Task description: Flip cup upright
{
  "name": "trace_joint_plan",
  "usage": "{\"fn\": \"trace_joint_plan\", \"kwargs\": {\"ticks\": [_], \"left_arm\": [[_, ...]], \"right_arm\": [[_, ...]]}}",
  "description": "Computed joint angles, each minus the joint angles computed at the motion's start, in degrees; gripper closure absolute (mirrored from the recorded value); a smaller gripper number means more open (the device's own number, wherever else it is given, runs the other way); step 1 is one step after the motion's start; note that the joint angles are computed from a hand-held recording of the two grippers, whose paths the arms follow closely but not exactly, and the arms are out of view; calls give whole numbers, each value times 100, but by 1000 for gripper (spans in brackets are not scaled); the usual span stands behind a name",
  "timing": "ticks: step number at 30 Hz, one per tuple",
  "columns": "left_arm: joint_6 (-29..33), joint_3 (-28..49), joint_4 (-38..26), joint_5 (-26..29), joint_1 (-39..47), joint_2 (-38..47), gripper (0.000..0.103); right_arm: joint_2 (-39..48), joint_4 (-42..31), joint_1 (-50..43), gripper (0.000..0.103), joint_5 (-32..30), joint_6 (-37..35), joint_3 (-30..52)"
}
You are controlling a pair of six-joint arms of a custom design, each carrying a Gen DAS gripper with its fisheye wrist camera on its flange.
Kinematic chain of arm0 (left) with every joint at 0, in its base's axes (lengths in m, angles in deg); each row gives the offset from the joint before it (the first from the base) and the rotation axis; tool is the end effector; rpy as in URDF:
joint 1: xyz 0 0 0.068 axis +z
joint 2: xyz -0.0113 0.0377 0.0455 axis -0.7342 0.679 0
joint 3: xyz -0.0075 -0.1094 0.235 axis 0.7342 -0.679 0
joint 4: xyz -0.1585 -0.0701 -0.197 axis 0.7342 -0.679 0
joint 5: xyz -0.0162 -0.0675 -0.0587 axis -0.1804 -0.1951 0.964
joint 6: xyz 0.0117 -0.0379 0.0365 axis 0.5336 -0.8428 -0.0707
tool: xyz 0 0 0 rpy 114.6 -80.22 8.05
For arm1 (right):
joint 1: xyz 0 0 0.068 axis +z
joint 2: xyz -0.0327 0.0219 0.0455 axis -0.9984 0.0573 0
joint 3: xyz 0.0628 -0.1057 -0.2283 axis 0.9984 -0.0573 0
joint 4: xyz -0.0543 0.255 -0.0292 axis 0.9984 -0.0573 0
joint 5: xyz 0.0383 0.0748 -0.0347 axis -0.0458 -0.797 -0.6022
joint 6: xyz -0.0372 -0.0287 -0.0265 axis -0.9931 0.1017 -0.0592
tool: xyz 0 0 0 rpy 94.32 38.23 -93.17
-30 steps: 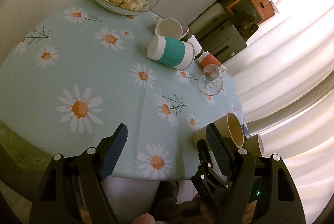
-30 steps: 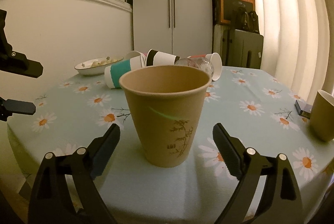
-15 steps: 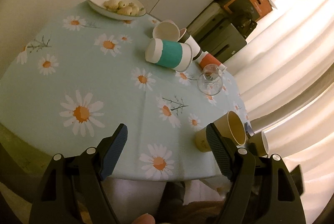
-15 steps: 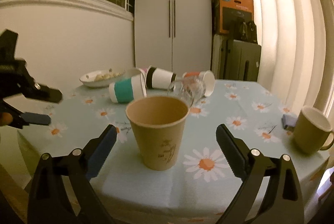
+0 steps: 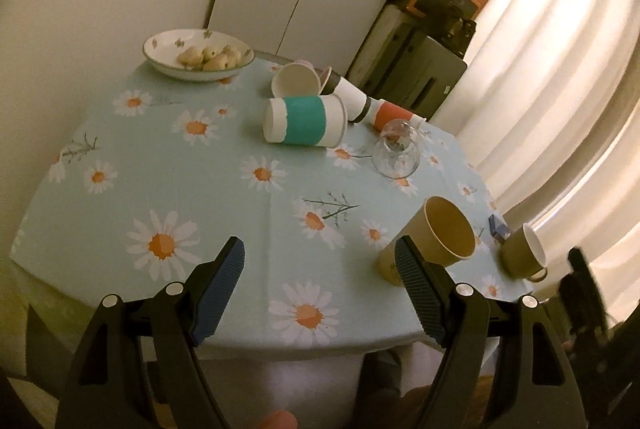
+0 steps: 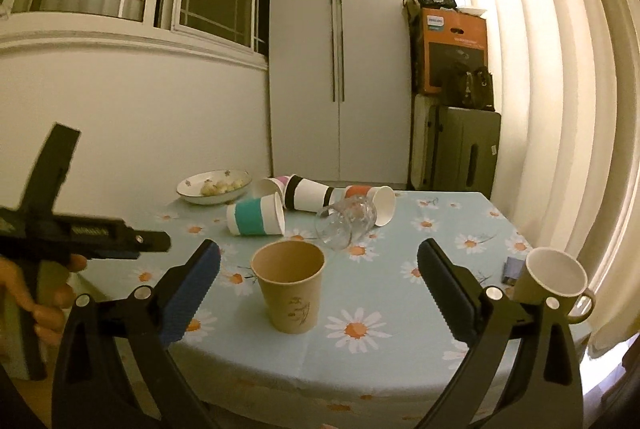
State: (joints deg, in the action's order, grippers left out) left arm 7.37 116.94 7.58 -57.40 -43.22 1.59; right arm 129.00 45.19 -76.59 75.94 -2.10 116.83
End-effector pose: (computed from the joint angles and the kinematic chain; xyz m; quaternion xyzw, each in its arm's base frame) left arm 0.2681 0.0082 0.2196 -0.0999 0.8986 -0.1791 0.3878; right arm 0.2439 0.0498 0.2176 -0.1441 0.8046 0.1039 0.5666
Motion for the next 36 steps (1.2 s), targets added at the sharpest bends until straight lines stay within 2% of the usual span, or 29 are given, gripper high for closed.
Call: {"fn": "trace_joint_plan", "kwargs": {"ticks": [3,6,9,17,26,36], "left_arm": [[29,-83,44,-187,-189,-156,27],[211,-196,114,-808,-574,-451,27],[334,-244,129,-1125,-837,-626,27],[484,-269,94,-1730,-1348,-746,27],[539,-251,-23,-2049,-1799,-754,27],[516,-168,-90,-1879,-1993,-639,27]], "right_arm": [[-107,-843,-327,5,-486,-109,437],[35,-1564,-579,5,-821,-192,912],[290,-2044,-793,5,-984,-296,1316],[722,-2367,-1289,5,-1557,-523,1792],[1035,-2290,-1436,5,-1623,-606,1765],[1214,-2575,-1432,5,-1593,-637,1890]]}}
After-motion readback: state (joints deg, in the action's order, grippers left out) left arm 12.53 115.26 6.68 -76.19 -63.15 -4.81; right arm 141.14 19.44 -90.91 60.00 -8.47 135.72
